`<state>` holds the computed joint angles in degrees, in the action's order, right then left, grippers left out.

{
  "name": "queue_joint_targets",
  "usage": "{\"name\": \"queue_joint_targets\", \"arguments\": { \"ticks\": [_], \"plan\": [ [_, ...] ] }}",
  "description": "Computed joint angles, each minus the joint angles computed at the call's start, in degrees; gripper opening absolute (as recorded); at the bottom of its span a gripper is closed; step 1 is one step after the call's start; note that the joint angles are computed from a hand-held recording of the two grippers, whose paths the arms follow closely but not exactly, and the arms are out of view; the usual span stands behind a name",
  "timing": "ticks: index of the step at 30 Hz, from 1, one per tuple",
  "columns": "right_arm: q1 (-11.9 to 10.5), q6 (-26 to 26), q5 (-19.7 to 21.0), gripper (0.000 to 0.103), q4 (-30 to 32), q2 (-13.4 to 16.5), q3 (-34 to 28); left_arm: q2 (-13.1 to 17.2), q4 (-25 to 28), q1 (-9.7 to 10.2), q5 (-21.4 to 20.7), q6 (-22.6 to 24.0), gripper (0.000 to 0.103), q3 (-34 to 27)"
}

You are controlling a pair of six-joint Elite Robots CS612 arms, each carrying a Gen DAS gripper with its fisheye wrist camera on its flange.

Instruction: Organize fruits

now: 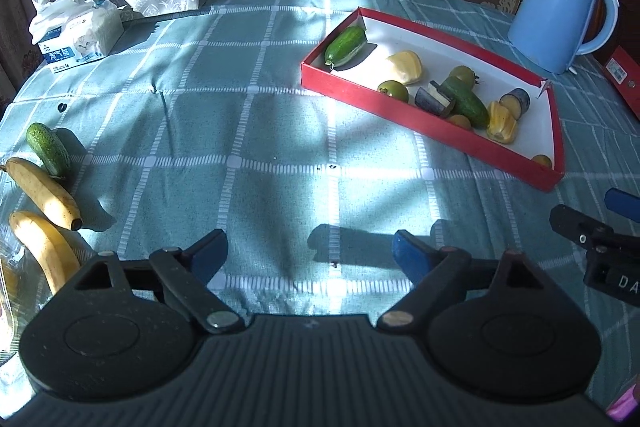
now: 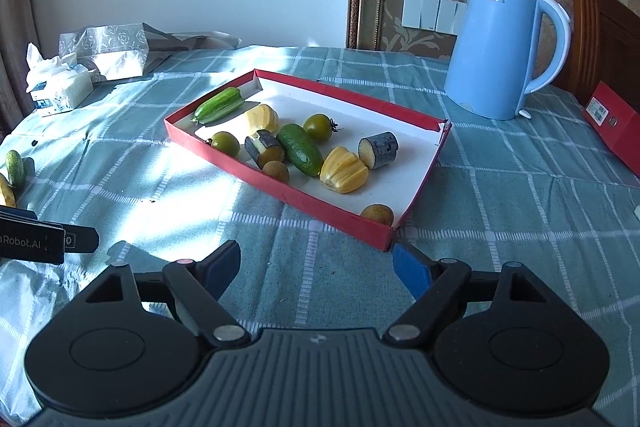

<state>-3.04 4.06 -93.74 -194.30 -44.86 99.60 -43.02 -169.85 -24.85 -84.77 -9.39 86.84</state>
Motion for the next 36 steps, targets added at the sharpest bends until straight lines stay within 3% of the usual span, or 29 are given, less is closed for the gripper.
{"name": "queue_joint_targets", "arguments": {
  "ticks": [36],
  "plan": [
    [-0.4,-0.4,1.9,0.084,0.4,0.1,0.0,0.1,0.2,-1.21,0.5,1.0,0.092,-0.4]
  ]
}}
